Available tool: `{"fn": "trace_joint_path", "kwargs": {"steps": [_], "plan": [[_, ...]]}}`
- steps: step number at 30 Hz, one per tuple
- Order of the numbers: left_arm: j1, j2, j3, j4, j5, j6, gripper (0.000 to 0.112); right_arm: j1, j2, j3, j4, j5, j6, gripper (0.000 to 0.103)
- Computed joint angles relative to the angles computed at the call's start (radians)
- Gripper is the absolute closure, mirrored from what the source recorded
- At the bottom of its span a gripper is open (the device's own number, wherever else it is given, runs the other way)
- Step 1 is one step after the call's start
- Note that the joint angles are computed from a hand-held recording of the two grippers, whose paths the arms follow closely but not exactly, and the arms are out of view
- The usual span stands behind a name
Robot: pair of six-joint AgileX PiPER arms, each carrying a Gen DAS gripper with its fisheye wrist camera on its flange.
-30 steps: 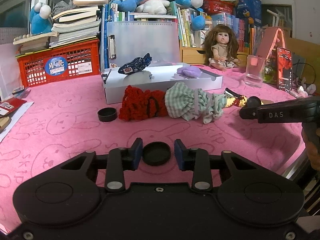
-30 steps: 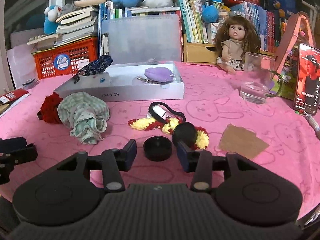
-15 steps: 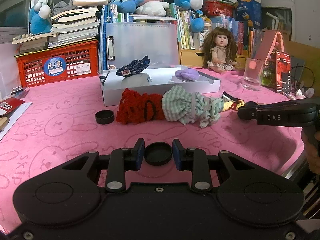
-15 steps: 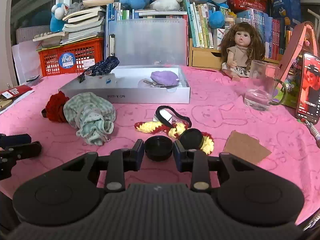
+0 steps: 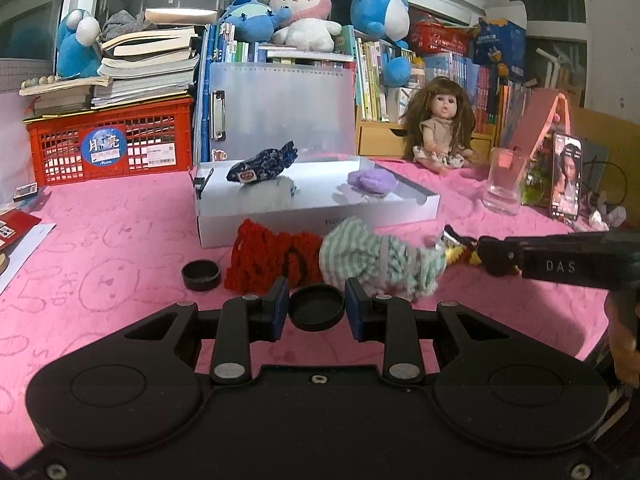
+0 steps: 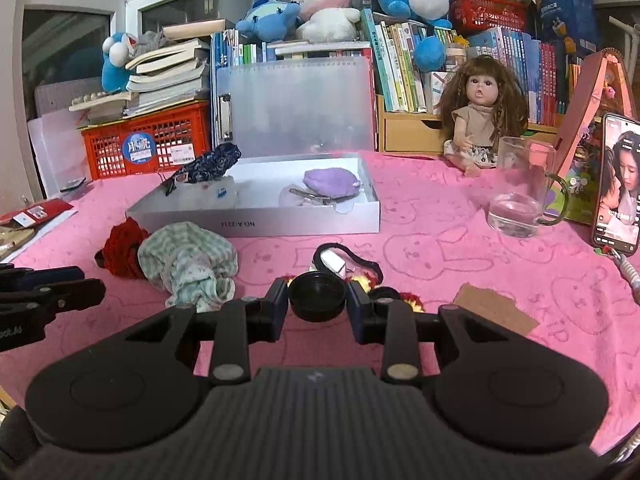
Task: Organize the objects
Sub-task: 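Lift black cap with left gripper while right gripper lifts its black cap, then carry cap over white box with left gripper while right gripper carries its cap there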
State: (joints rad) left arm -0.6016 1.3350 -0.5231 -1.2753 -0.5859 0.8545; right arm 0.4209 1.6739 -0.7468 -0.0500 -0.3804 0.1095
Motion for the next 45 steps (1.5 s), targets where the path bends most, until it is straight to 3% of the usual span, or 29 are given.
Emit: {"fn": "trace_joint_path", "kwargs": {"steps": [25, 34, 45], "plan": [[0.147, 0.116, -0.234, 0.020, 0.132, 0.082, 0.084, -0.028, 0.037, -0.140, -0.202, 0.045, 0.218, 0.066], [0.226, 0.198, -0.370, -0.012, 0.208, 0.128, 0.084, -0.058, 0.098, -0.282, -0.465, 0.106, 0.520, 0.067], [0.317, 0.293, -0.528, -0.109, 0.297, 0.253, 0.084, -0.092, 0.175, -0.443, -0.974, 0.137, 1.060, 0.067]]}}
